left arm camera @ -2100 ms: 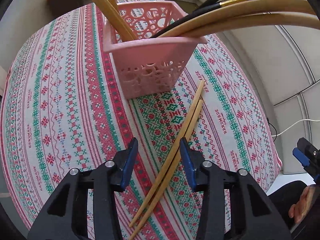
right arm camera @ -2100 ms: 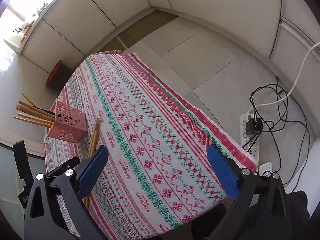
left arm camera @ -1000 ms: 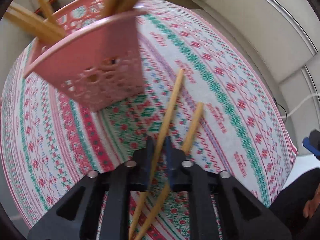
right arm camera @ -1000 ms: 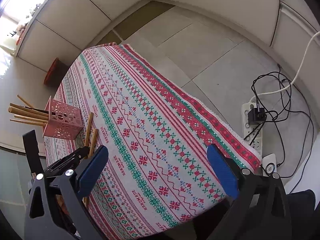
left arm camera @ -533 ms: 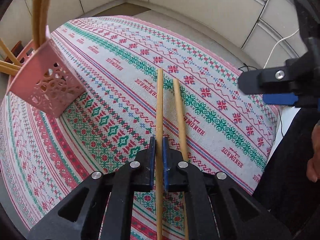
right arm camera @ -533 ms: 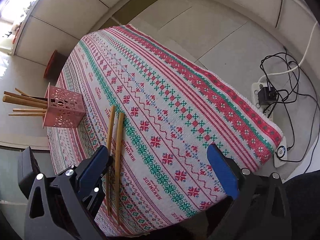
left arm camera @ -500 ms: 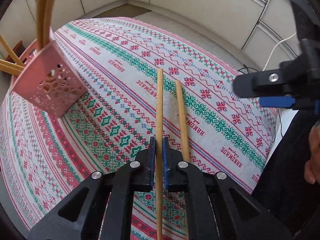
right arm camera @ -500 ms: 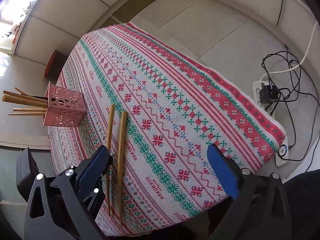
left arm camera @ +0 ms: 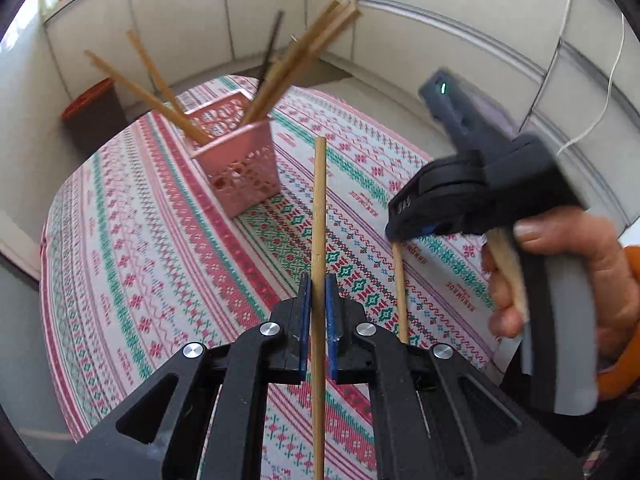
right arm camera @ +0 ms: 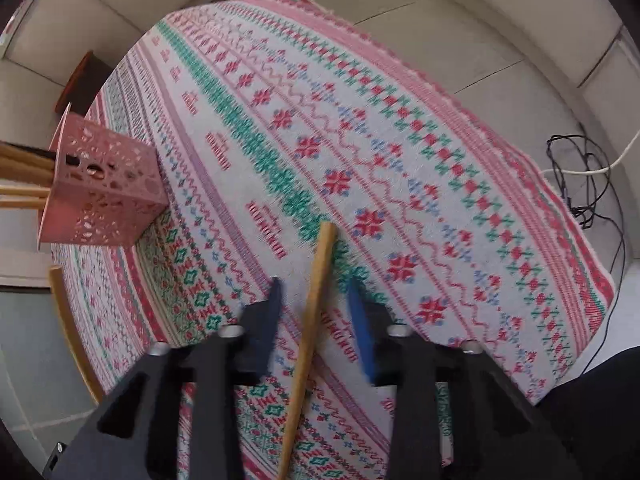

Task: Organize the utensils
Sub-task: 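Carry both held chopsticks over the pink holder and lower them in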

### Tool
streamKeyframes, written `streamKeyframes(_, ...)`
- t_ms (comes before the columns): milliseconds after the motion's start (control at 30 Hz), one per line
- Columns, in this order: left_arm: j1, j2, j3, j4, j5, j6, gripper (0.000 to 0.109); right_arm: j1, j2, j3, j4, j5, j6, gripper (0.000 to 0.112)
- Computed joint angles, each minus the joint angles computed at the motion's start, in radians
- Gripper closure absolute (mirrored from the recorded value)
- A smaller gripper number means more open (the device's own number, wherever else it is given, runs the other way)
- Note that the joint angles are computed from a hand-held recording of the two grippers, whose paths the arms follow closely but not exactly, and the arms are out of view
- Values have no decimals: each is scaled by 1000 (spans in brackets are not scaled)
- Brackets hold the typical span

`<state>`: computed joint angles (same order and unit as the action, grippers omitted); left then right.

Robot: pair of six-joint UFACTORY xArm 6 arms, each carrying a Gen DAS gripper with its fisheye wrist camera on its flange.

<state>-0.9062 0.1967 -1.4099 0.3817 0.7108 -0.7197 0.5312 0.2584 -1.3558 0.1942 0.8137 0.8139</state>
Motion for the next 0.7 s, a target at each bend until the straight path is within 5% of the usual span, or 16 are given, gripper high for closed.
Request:
streamKeyframes(167,9,-117,112,86,-122,-152,102,13,-146,187,33,-212,-14,105)
streamKeyframes(400,39,-315,286,376,-370,-535,102,34,-449,342,12,-315,-175,105)
streamKeyframes(533,0,-310,235,379,-230,-512,102,31,-555,342,-8,-294,-230,104)
streamKeyframes(700,9,-310,176,536,-237,-670,102,12,-612,283,53,-292,-288,104)
